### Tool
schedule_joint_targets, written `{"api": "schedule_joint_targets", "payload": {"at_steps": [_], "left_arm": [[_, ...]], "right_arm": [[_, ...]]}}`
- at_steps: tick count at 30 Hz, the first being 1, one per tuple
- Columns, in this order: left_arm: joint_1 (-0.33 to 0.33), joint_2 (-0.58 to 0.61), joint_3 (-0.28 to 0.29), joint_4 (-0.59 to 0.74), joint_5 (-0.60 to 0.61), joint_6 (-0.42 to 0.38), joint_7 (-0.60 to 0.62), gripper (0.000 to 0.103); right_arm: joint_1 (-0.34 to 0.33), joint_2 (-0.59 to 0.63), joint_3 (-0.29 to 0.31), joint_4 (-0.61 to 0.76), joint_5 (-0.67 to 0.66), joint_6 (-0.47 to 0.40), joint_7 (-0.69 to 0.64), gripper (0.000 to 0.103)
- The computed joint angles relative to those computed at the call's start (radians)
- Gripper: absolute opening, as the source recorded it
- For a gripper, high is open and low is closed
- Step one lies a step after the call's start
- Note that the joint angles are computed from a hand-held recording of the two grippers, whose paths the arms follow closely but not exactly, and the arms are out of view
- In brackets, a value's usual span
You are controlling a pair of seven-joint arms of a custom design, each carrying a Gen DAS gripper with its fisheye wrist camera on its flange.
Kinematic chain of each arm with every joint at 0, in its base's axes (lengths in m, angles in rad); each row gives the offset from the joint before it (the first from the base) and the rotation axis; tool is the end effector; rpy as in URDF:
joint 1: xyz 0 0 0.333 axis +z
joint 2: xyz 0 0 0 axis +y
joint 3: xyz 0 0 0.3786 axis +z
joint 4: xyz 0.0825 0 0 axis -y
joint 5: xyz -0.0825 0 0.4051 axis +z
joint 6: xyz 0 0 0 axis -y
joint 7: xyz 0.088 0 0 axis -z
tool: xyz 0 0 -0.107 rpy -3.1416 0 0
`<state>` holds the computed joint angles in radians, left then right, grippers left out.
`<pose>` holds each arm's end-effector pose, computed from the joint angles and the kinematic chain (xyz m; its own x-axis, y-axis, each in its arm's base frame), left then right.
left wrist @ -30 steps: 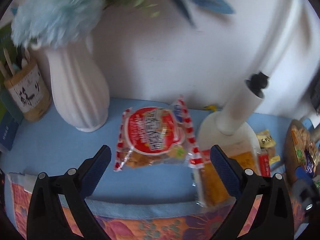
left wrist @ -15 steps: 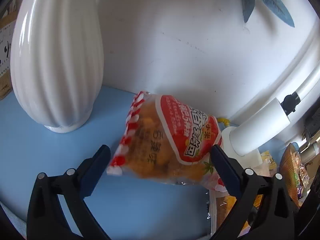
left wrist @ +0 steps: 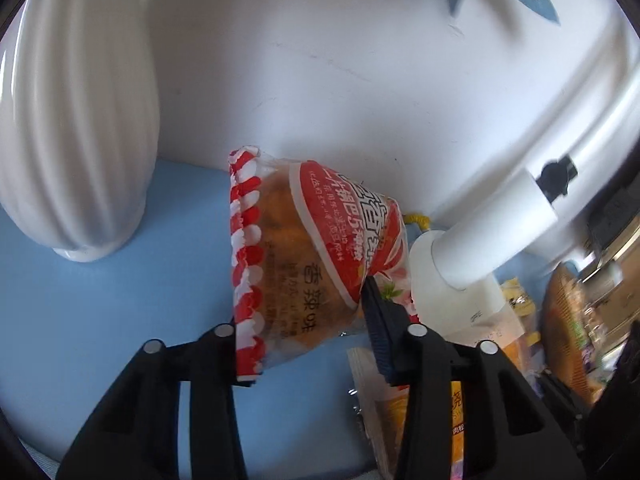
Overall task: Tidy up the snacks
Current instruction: 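Grasp the red-striped cake bag with the left tool while the right tool grasps the yellow toast bag, then lift the cake bag with the left tool while the right tool lifts the toast bag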
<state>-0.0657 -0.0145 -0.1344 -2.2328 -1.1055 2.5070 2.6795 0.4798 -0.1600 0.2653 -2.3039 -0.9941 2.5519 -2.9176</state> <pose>0.5523 -0.1055 0.4534 -0.5384 -0.7530 0.3783 -0.7585 0.2375 -0.6068 0.3762 0.3696 0.4975 -0.2046 -0.9570 -0.2058 -0.6572 0.2901 -0.6956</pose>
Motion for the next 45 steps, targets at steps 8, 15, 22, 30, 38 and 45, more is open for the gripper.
{"api": "schedule_joint_targets", "payload": {"at_steps": [8, 15, 22, 30, 38, 45], "left_arm": [[-0.014, -0.052, 0.014, -0.053, -0.177, 0.023, 0.197, 0.028], [0.018, -0.05, 0.045, -0.032, -0.14, -0.1, 0.174, 0.031], [0.0, -0.05, 0.014, -0.04, -0.177, -0.01, 0.201, 0.098], [-0.04, 0.016, -0.023, 0.031, -0.056, 0.102, -0.02, 0.098], [-0.07, 0.042, -0.062, 0.022, 0.164, 0.216, -0.173, 0.057], [-0.06, -0.11, -0.002, -0.085, 0.017, 0.158, 0.036, 0.057]], "right_arm": [[-0.066, -0.109, 0.031, -0.093, -0.331, 0.144, 0.446, 0.023], [-0.02, -0.13, -0.073, -0.13, -0.142, 0.346, 0.126, 0.041], [0.002, -0.058, -0.044, -0.089, 0.151, 0.246, -0.154, 0.1], [0.013, 0.043, 0.029, 0.058, 0.179, -0.007, -0.143, 0.1], [0.065, 0.024, -0.012, 0.037, 0.114, -0.003, -0.054, 0.043], [-0.118, -0.113, 0.054, -0.107, -0.282, 0.33, 0.545, 0.022]]}}
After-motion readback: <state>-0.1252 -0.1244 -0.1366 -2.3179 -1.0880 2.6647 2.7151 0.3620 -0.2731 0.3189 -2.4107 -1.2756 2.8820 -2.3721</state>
